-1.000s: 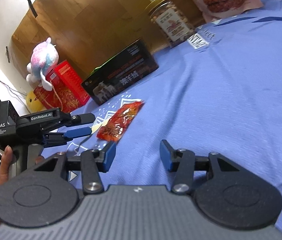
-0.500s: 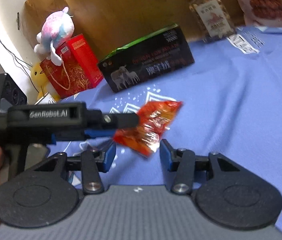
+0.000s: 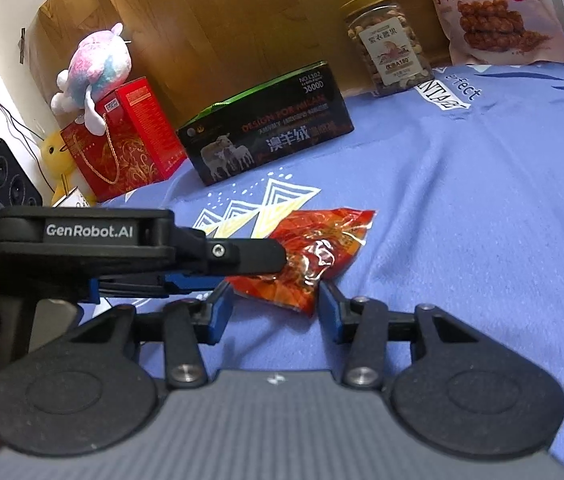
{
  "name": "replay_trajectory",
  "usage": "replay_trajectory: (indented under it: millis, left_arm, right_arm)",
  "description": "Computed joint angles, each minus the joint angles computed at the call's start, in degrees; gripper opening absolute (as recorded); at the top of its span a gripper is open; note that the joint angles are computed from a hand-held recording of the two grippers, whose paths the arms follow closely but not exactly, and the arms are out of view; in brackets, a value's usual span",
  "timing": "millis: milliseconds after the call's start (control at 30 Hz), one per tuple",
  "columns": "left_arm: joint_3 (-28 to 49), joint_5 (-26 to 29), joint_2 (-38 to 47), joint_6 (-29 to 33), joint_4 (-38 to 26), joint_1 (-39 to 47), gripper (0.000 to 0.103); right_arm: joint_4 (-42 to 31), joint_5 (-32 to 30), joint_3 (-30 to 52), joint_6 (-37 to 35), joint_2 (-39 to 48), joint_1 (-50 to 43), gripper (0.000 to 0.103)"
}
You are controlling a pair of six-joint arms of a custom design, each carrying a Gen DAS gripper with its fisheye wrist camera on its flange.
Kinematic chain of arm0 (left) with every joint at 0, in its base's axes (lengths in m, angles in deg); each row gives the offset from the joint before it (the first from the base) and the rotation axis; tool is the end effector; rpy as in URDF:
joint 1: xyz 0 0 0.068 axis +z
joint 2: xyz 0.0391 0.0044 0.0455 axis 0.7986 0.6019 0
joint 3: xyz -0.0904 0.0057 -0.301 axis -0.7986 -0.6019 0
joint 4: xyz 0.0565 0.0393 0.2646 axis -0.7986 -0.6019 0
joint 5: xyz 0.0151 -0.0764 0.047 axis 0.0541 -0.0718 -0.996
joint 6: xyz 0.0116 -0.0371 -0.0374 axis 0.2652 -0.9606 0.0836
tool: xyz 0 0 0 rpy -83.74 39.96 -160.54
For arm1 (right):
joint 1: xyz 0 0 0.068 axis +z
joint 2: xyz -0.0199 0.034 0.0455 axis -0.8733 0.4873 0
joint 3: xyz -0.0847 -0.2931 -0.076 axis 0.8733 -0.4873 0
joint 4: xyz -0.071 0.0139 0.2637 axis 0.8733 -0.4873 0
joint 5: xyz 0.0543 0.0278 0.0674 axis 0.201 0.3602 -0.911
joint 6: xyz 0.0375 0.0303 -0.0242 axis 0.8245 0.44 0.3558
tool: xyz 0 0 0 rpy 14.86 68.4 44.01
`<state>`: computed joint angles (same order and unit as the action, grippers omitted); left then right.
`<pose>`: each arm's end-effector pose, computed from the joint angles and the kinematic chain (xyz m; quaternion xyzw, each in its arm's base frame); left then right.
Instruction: Organize snacks
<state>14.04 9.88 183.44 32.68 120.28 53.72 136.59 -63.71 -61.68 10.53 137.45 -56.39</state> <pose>0.2184 -0.0158 0.0774 -0.0483 0.8911 -0.3057 0.3319 0.2018 0.0354 0.0498 -0.1330 0.8606 0.2861 0.3999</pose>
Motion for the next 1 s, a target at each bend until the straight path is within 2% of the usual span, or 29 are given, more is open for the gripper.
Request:
replay_trajectory:
  millis: [133, 867, 1000]
  left_arm:
    - [-0.7, 2.1, 0.4, -0.6, 1.1, 1.4, 0.053]
    - [-2.2, 1.0, -0.5, -0.5, 2.4, 1.6, 0.051]
    - [-2.5, 0.3, -0.7, 0.0, 2.5, 1.8, 0.046]
  right_arm:
    - [1.6, 0.4, -0.7, 0.0, 0.8, 0.8, 0.05]
    - [5.4, -1.2, -1.1, -1.2, 3.6, 0.0, 0.051]
    - [7.0, -1.6, -1.2, -1.0, 4.7, -0.2, 0.05]
